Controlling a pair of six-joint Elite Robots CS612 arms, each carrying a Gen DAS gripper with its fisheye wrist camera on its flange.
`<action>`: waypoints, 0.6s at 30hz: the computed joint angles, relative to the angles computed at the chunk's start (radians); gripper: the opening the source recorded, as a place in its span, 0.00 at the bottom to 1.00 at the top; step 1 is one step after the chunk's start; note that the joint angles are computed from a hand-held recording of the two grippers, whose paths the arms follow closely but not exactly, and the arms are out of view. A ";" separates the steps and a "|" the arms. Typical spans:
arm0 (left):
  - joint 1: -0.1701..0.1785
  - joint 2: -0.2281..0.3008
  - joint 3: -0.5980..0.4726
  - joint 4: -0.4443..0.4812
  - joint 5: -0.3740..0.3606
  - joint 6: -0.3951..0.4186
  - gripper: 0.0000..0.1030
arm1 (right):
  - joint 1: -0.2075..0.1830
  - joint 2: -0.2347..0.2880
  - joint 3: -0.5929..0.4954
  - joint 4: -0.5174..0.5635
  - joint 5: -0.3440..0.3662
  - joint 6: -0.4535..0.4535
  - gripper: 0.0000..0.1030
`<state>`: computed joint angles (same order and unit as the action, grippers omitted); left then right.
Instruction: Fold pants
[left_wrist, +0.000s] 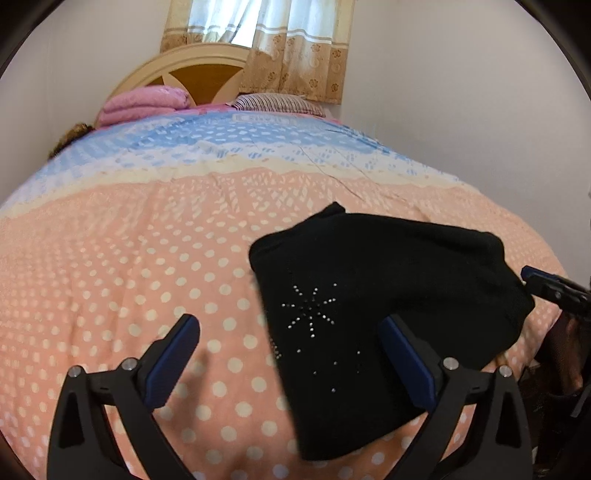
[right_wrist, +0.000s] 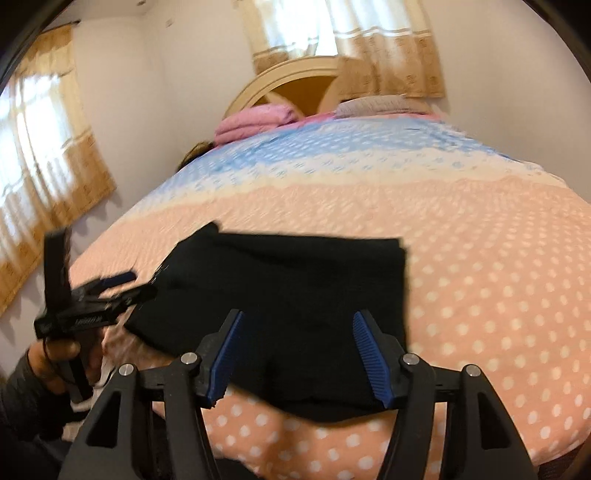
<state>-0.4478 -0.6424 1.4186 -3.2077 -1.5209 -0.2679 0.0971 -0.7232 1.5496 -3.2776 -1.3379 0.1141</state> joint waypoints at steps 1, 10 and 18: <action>0.003 0.006 -0.009 0.012 -0.011 -0.008 0.98 | -0.005 0.005 -0.009 0.017 0.001 0.024 0.62; 0.034 0.054 -0.063 -0.010 -0.175 -0.081 0.73 | -0.053 0.073 -0.094 0.121 0.173 0.139 0.63; 0.062 0.070 -0.080 -0.110 -0.350 -0.138 0.14 | -0.037 0.043 -0.092 0.126 0.228 0.086 0.27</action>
<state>-0.3860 -0.5725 1.3390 -3.3177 -1.8705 -0.4061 0.0598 -0.6798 1.4578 -3.1520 -1.1098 0.1998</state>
